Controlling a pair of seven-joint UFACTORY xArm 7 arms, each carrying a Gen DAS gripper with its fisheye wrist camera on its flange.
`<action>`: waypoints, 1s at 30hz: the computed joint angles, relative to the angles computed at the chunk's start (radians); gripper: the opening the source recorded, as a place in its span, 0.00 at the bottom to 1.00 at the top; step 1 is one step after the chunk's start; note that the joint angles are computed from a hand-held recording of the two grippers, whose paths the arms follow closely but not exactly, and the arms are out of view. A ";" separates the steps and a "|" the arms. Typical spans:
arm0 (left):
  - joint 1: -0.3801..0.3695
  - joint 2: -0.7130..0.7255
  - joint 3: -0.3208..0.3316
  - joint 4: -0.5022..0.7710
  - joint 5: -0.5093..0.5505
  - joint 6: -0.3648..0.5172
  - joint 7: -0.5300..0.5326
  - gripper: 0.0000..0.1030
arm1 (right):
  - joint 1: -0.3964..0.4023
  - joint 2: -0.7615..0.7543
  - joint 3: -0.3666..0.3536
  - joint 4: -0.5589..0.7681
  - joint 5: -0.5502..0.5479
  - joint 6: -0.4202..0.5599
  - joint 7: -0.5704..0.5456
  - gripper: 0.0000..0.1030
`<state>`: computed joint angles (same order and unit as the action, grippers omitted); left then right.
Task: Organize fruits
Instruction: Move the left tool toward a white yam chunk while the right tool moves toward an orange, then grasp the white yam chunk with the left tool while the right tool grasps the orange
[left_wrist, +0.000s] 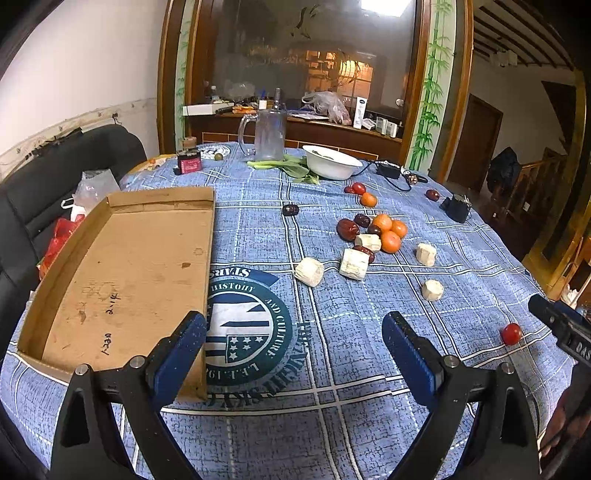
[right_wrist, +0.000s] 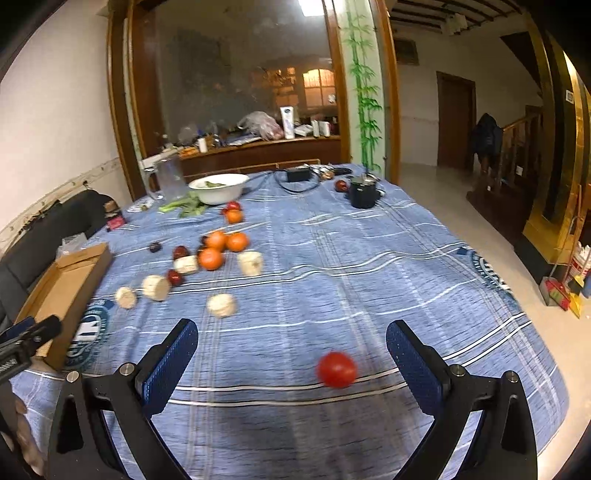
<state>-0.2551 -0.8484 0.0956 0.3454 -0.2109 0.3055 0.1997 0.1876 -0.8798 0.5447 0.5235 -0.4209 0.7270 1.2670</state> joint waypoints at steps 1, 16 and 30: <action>-0.018 0.013 0.019 0.009 -0.006 0.006 0.013 0.93 | 0.004 0.004 -0.014 0.000 0.005 0.002 -0.010 1.00; -0.120 0.163 0.089 0.133 -0.132 0.064 0.213 0.71 | 0.035 0.388 -0.117 0.146 0.038 -0.247 -0.244 0.99; -0.210 0.519 0.069 0.411 -0.392 0.142 0.480 0.55 | 0.004 0.526 -0.234 0.262 0.014 -0.223 -0.330 0.85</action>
